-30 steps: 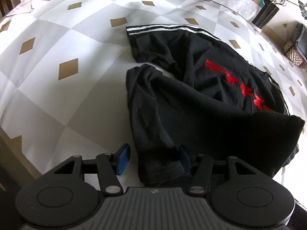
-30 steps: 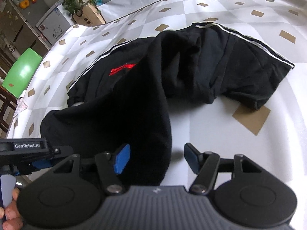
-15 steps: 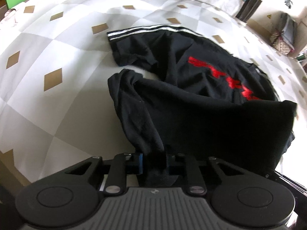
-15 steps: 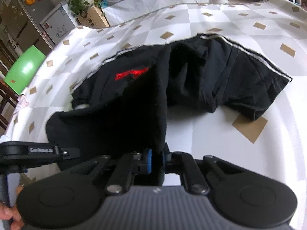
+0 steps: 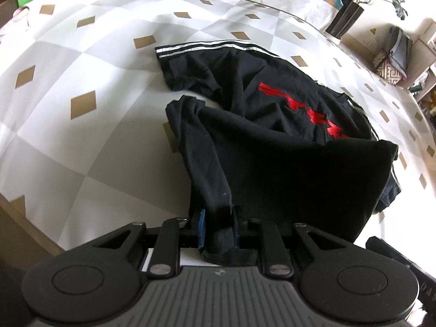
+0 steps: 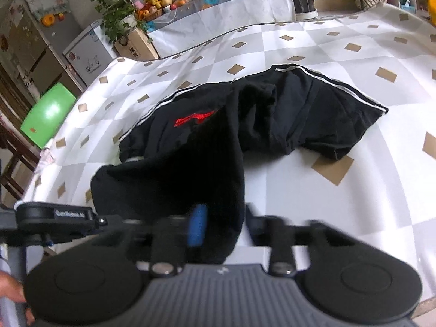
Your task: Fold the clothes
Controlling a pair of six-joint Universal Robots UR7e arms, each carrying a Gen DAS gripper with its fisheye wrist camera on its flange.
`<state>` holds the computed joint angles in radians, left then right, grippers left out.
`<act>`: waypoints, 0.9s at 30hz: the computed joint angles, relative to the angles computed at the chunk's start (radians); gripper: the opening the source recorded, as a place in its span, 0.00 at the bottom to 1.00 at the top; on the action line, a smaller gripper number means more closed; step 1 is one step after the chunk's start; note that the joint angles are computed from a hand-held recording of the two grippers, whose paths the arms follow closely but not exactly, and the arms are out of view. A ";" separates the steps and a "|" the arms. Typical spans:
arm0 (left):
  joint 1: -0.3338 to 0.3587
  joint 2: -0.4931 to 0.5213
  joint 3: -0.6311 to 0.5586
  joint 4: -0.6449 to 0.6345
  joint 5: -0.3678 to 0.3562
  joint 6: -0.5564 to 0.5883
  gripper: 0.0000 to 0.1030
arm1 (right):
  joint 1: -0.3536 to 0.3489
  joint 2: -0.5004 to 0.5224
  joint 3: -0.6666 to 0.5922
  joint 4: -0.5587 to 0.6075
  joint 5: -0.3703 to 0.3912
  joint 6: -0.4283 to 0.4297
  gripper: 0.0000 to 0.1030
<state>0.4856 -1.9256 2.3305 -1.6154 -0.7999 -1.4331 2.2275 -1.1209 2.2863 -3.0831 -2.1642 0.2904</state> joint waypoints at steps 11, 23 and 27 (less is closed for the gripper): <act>0.058 -0.062 0.034 -0.099 -0.007 -0.075 0.36 | -0.022 0.031 0.001 -0.043 -0.009 -0.031 0.54; 0.109 -0.060 0.071 -0.256 -0.001 -0.036 0.44 | -0.078 0.079 0.001 -0.154 0.051 -0.085 0.54; 0.118 -0.024 0.069 -0.308 0.005 0.030 0.47 | -0.096 0.098 -0.009 -0.166 0.065 -0.073 0.54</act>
